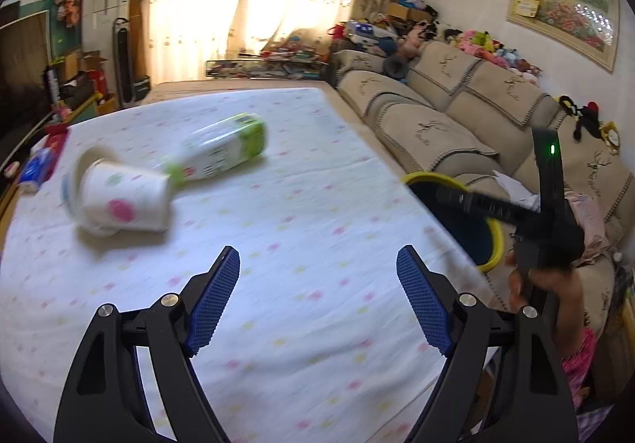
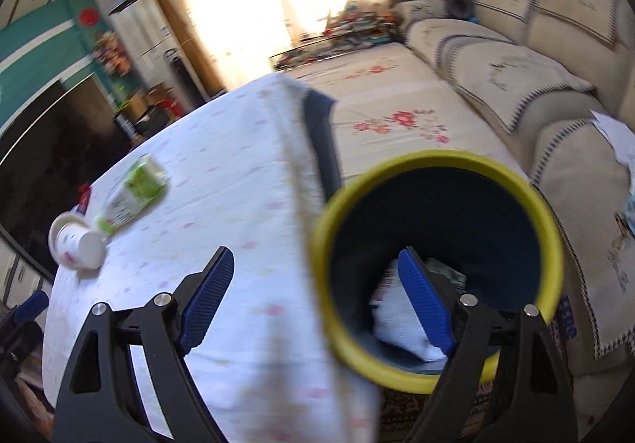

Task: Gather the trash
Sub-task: 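Move the right tool toward the green-capped drink bottle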

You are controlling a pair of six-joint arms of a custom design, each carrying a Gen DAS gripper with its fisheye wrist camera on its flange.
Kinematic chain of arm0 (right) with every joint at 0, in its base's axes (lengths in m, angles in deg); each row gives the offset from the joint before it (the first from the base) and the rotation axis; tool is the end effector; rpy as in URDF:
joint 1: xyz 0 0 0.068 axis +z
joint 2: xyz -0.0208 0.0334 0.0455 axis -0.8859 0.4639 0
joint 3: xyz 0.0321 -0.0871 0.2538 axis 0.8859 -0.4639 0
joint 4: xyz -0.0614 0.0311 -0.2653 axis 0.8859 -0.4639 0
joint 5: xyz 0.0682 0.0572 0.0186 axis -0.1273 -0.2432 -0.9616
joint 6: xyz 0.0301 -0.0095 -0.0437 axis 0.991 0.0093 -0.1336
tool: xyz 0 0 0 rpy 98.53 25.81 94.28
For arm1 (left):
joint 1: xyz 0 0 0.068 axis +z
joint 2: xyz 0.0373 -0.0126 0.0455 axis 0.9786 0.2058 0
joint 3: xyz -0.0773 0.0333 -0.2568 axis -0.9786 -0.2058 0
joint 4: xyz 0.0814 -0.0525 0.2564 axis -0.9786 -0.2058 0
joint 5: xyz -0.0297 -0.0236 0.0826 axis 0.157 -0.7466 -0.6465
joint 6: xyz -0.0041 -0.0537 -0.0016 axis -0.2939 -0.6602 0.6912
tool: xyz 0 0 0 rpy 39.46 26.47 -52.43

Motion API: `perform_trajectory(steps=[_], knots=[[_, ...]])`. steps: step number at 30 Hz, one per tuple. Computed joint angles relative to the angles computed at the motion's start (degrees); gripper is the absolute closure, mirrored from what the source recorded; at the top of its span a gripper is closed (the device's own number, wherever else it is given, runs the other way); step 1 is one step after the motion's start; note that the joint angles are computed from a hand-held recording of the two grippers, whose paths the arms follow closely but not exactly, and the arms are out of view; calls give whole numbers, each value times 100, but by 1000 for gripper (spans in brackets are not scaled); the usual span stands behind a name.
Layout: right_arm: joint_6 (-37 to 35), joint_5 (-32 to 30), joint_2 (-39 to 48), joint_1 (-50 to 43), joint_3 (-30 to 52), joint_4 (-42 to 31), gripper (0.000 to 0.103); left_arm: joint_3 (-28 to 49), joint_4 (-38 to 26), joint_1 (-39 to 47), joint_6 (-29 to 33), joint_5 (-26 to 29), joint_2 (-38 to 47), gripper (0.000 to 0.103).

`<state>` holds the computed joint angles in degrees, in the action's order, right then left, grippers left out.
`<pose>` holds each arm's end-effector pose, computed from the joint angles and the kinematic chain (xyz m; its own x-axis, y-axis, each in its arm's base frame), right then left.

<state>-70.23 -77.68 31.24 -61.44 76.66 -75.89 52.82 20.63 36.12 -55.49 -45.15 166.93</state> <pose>0.3610 0.0161 0.0976 -0.7464 0.1164 -0.6552 -0.1157 0.9469 0.3000 0.2259 -0.1869 0.1334 -0.6674 -0.0332 -0.7440 0.1262 0.9795 -0.1570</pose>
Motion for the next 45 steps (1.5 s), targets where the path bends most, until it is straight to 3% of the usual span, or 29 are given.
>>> perform_trajectory(steps=[6, 10, 15, 24, 30, 38, 45], knots=[[-138, 311, 52, 1244, 730, -508, 23, -1497, 182, 219, -291, -382, -1091, 23], [-342, 496, 365, 1863, 1611, -1019, 23, -2314, 516, 857, -308, 46, -1723, 23], [-568, 979, 1000, 2364, 2770, -1528, 23, -2723, 912, 1157, -271, 304, -1953, 23], [-479, 887, 2594, 2506, 5089, -2601, 23, -2844, 1409, 1733, -126, 795, -1720, 23], [-774, 879, 3077, 2589, 5867, -2901, 23, -2908, 2162, 2541, 72, 1694, -1184, 23], [-1027, 1058, 4031, 2656, 7726, -4144, 22, -2669, 2122, 2683, 177, 1892, -888, 23], [-1296, 341, 3502, 2549, 6861, -4007, 22, -2527, 2014, 2819, 238, 2182, -664, 23]])
